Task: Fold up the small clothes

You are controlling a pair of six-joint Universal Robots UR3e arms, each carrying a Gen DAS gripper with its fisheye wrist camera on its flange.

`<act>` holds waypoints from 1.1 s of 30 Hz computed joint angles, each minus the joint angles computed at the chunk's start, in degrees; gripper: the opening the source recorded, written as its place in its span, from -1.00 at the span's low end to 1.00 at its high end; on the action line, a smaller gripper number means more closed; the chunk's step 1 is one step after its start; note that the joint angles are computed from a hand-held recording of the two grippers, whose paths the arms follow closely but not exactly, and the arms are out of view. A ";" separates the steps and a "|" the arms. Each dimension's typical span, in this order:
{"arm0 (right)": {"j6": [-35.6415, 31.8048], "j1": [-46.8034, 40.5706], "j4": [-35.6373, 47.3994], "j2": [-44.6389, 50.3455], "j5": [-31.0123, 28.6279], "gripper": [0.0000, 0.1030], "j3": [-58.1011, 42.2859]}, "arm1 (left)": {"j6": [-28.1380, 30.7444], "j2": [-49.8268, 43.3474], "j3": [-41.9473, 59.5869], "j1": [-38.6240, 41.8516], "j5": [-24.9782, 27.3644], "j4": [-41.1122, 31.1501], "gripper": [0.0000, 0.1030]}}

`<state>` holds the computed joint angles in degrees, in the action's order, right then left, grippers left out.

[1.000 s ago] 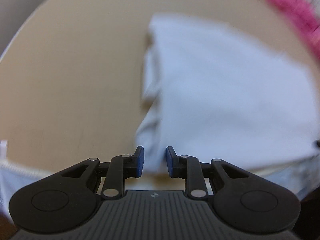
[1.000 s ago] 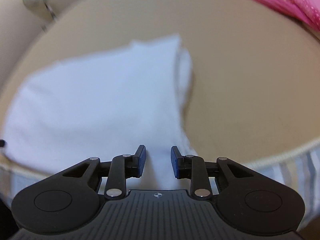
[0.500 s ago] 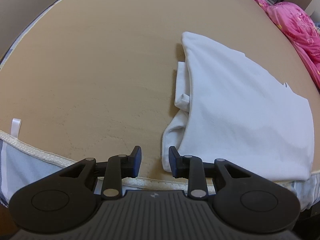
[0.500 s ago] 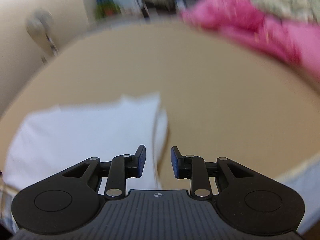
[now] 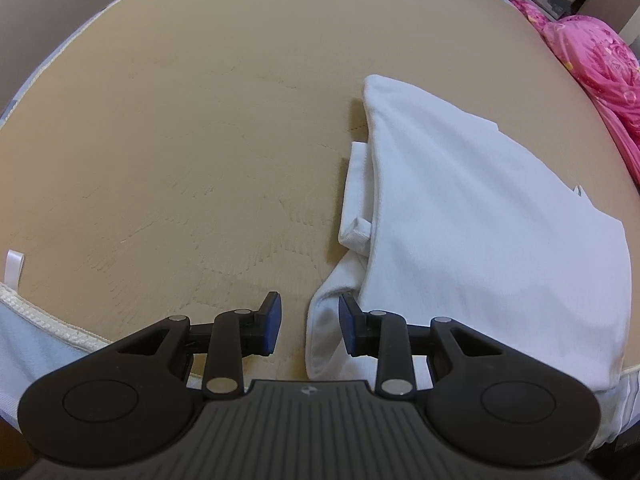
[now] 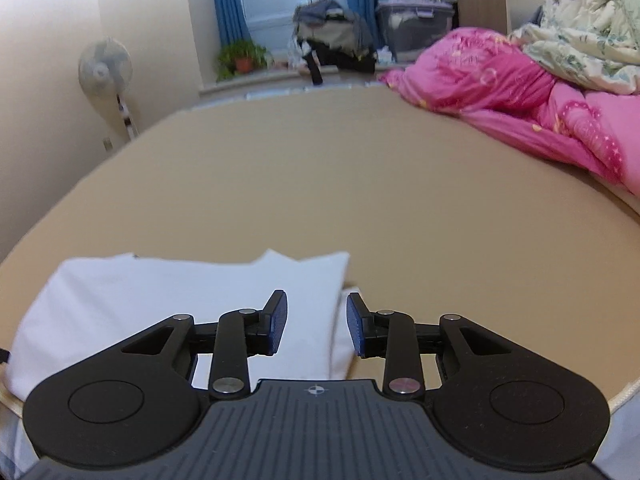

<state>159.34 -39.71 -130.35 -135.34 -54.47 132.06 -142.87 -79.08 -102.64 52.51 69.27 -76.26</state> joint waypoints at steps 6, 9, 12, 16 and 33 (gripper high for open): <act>6.51 4.57 -7.66 7.80 -4.88 -0.33 -0.83 | 1.86 0.50 1.26 1.24 -0.32 -2.59 -0.32; 7.18 2.93 -6.95 7.17 -3.98 -0.33 -0.43 | 1.50 -0.05 1.45 1.51 -0.51 -2.77 -0.32; 7.67 2.14 -6.95 6.98 -3.72 -0.33 -0.13 | 1.42 0.10 1.57 1.66 -0.68 -3.35 -0.32; 7.41 1.83 -6.77 6.65 -3.58 -0.33 0.07 | 1.68 0.34 1.41 1.77 -0.87 -3.53 -0.32; 6.73 -0.12 -4.25 4.85 -1.63 -0.33 -0.27 | 3.40 -1.94 4.69 7.92 -4.97 -12.15 0.00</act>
